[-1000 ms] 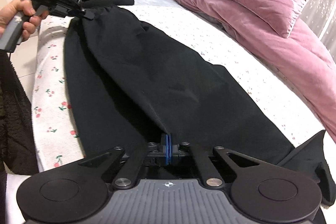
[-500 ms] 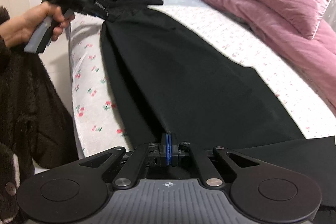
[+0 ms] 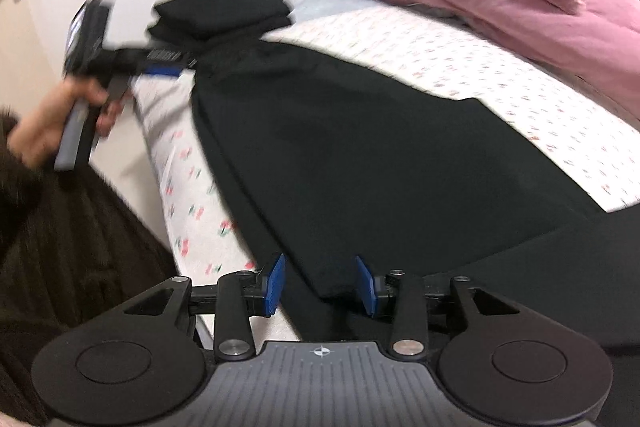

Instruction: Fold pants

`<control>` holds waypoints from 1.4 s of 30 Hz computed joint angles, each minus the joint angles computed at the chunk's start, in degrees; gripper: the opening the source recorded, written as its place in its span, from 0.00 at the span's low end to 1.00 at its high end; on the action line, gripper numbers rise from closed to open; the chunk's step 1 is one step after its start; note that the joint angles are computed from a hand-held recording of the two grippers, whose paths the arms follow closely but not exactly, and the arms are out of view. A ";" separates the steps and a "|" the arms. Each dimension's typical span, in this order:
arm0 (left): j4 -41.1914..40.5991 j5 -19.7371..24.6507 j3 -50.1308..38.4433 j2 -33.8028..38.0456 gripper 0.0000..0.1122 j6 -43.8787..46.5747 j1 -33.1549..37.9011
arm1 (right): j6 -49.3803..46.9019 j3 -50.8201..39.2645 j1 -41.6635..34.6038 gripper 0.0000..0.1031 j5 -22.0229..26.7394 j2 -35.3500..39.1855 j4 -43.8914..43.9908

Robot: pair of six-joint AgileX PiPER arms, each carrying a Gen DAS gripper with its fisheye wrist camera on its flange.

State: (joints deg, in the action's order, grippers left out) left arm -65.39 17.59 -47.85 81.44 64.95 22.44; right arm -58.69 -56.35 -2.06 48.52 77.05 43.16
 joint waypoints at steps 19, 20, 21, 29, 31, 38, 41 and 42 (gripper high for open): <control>14.53 16.62 -16.56 10.04 0.72 -12.42 -30.51 | 19.50 -0.34 -16.30 0.64 -9.38 -0.29 -12.16; 14.29 17.06 -17.56 11.10 0.72 -12.87 -31.98 | 20.70 -1.91 -16.75 0.65 -8.92 0.91 -13.42; 13.19 17.75 -18.58 12.34 0.71 -12.67 -33.30 | 22.27 -3.65 -16.99 0.65 -8.55 2.20 -14.94; -1.13 27.65 -21.00 19.62 0.49 -0.83 -36.49 | 32.04 -19.03 -14.67 0.65 -6.34 15.20 -22.89; -1.40 29.19 -22.60 21.84 0.39 -1.39 -37.15 | 34.73 -22.78 -12.73 0.64 -6.03 18.88 -24.26; 1.76 35.05 -26.69 27.03 0.10 -3.16 -37.28 | 46.54 -34.49 -6.77 0.60 -6.46 30.81 -33.05; 1.57 36.35 -27.48 27.83 0.06 -3.65 -36.71 | 53.84 -38.13 -4.44 0.57 -7.16 35.01 -40.50; 1.54 36.44 -27.60 27.99 0.04 -3.67 -36.70 | 55.89 -38.75 -3.80 0.53 -7.58 35.90 -42.90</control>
State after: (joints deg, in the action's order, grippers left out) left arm -63.85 54.03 -75.45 109.43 61.29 -14.26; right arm -2.80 -95.10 -5.86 40.94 112.94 0.26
